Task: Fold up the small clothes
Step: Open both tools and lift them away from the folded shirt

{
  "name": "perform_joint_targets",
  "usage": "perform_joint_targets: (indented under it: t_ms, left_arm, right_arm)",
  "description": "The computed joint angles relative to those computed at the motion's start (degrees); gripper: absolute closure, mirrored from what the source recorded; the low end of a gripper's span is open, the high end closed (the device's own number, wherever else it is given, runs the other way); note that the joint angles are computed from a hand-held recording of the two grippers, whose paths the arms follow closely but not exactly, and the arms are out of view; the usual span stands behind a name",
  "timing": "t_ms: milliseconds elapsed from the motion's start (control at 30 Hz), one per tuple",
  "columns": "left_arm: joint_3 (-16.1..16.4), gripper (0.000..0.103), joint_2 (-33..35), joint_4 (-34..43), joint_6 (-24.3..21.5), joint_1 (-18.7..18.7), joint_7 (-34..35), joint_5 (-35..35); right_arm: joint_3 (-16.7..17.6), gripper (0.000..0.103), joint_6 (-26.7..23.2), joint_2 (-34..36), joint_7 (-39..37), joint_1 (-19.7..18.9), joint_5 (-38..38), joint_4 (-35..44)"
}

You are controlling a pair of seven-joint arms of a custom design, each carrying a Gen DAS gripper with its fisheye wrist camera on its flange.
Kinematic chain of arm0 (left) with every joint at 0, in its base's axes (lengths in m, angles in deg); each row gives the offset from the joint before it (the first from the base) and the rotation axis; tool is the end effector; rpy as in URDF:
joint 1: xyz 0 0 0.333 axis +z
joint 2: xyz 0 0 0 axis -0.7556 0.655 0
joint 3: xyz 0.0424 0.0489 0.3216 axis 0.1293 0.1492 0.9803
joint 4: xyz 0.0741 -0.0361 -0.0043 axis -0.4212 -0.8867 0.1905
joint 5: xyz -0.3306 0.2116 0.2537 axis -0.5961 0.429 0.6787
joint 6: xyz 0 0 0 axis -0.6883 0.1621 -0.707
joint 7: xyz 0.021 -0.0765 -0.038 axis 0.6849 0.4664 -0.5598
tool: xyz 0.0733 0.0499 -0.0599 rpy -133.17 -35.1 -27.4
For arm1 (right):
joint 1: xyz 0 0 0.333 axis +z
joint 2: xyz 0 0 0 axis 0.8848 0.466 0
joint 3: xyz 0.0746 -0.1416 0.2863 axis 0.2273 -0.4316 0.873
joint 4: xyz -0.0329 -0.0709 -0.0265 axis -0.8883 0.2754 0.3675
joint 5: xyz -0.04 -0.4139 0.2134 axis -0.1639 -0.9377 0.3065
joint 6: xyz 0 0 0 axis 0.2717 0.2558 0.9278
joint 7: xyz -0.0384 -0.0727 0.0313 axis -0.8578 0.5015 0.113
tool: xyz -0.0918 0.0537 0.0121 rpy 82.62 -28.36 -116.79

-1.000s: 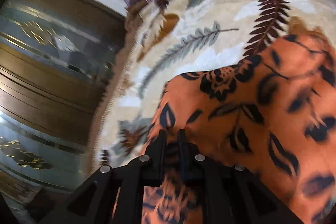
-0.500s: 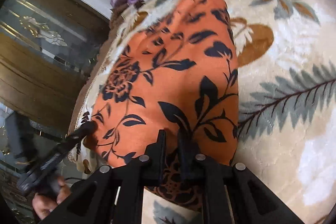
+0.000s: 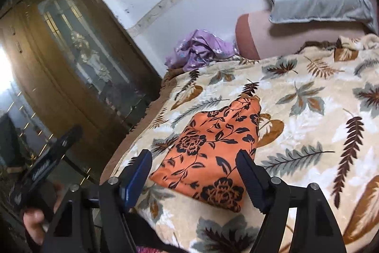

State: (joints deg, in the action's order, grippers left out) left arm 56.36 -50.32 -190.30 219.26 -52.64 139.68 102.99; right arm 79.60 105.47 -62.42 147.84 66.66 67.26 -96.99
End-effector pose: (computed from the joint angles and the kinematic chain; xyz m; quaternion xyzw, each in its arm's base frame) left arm 0.4217 -0.2162 0.6324 -0.5437 0.6534 -0.3921 0.3516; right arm 0.3831 0.3164 0.5223 -0.5384 0.6693 -0.1538 0.4884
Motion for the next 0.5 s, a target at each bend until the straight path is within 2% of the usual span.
perform_joint_targets:
  t_ms: [100, 233, 367, 500]
  left_arm:
    - [-1.0, 0.006, -0.6, 0.6, -1.4, 0.6, -0.9, 0.5]
    - [0.1, 0.006, -0.1, 1.3, -3.5, -1.0, -0.9, -0.5]
    - [-0.9, 0.006, 0.5, 1.9, -5.6, 0.3, -2.6, 0.5]
    - [-1.3, 0.006, 1.8, 2.5, -6.9, 1.0, -3.8, 1.9]
  right_arm:
    - [-2.4, 0.026, -0.6, -2.9, -0.8, 3.8, 0.9, -2.1]
    - [-1.5, 0.026, -0.8, -5.3, -0.5, 3.8, 1.0, -3.3]
    - [-0.6, 0.026, -0.5, -5.7, 0.1, 3.0, 1.3, -3.8]
    - [-1.6, 0.026, 0.1, -3.3, -0.5, 4.0, 2.0, -3.5]
